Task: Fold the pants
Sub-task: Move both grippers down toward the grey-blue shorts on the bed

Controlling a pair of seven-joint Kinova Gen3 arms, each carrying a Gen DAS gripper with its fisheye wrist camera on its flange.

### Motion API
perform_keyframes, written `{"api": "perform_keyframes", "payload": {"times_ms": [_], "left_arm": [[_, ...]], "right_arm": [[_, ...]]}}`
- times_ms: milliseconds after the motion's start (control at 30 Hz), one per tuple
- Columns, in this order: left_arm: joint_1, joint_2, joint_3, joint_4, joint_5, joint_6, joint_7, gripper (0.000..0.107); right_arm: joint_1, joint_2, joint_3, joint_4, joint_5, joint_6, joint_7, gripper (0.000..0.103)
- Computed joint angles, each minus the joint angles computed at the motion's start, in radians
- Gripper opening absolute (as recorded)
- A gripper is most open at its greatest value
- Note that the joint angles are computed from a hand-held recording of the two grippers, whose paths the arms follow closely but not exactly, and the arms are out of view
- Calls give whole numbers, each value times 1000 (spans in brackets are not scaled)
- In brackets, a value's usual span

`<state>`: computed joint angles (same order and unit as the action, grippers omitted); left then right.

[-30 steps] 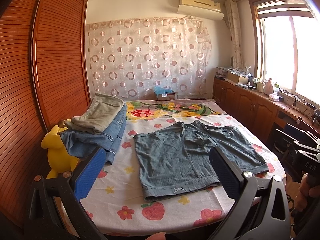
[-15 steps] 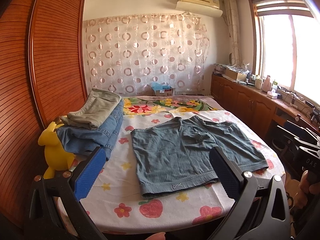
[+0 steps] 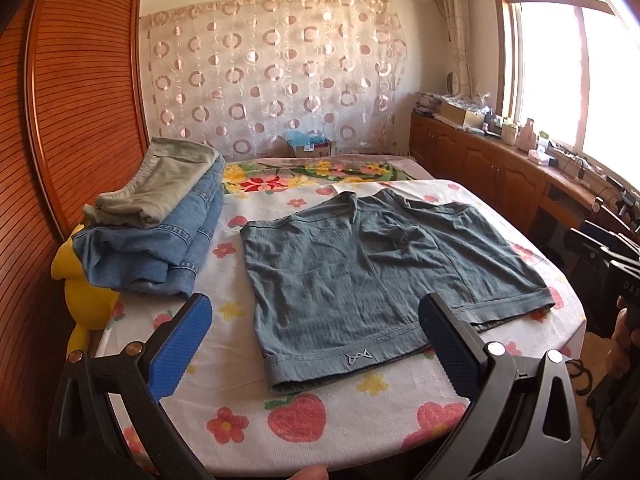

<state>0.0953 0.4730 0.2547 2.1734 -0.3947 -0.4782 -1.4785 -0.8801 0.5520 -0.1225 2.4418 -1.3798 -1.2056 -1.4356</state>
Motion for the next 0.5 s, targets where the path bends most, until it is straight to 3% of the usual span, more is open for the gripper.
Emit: {"api": "perform_keyframes", "payload": {"times_ms": [267,500], "left_arm": [[14,55,30,-101,-22,128,-33,103],[-41,140,152,-210,-51,288,-83,103]], "right_arm": [[45,-43,9,3,17,64,37,79],[90,-68,17,-9,47,124,79,79]]}}
